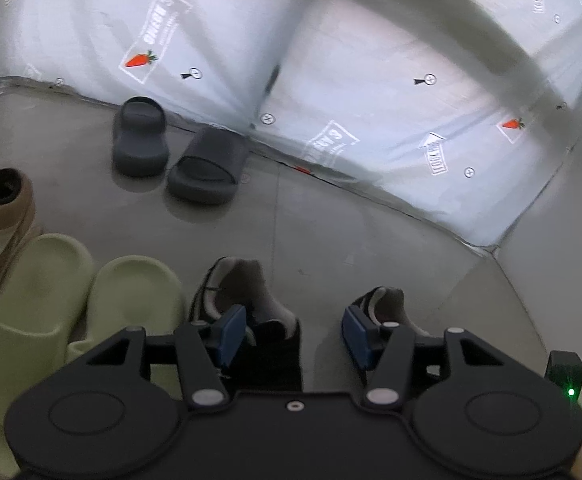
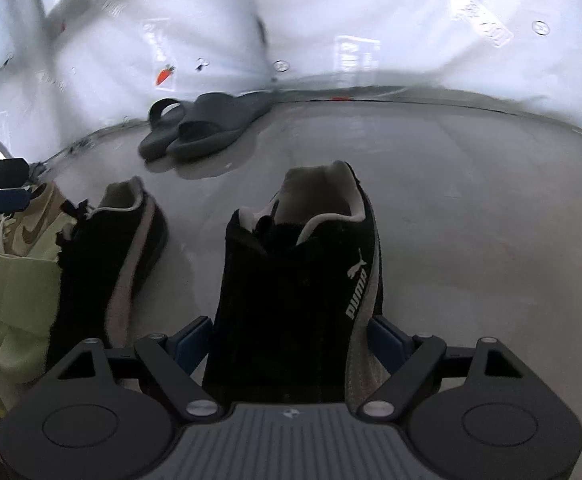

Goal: Organize scattered shoes
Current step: 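Push the black sneakers into line with the right tool and release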

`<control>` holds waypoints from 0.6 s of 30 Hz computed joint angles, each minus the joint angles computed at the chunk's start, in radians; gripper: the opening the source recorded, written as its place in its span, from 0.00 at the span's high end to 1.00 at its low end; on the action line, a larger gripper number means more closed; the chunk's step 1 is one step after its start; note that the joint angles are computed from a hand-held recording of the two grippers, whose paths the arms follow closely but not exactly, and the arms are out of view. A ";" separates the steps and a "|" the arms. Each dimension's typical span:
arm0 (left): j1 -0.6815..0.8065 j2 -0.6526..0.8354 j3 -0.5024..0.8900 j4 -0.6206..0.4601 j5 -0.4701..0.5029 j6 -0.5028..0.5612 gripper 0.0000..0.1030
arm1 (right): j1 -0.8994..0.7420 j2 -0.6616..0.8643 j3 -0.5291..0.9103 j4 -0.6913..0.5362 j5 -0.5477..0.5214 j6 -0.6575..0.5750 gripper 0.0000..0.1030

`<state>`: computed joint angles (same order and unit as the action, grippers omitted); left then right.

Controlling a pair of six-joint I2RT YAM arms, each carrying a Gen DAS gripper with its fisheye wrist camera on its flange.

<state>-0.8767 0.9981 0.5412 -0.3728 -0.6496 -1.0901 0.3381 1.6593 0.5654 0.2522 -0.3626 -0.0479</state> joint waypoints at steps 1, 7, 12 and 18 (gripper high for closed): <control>-0.007 -0.011 -0.003 -0.020 -0.009 -0.017 0.46 | 0.009 0.004 0.004 0.001 -0.001 0.007 0.18; -0.036 -0.051 -0.009 -0.094 -0.052 -0.079 0.46 | 0.109 0.050 0.058 -0.011 0.008 0.020 0.18; -0.053 -0.085 -0.019 -0.134 -0.076 -0.108 0.46 | 0.186 0.058 0.084 -0.044 -0.019 0.040 0.18; -0.039 -0.097 -0.030 -0.135 -0.071 -0.107 0.46 | 0.188 0.052 0.137 -0.171 -0.093 0.008 0.18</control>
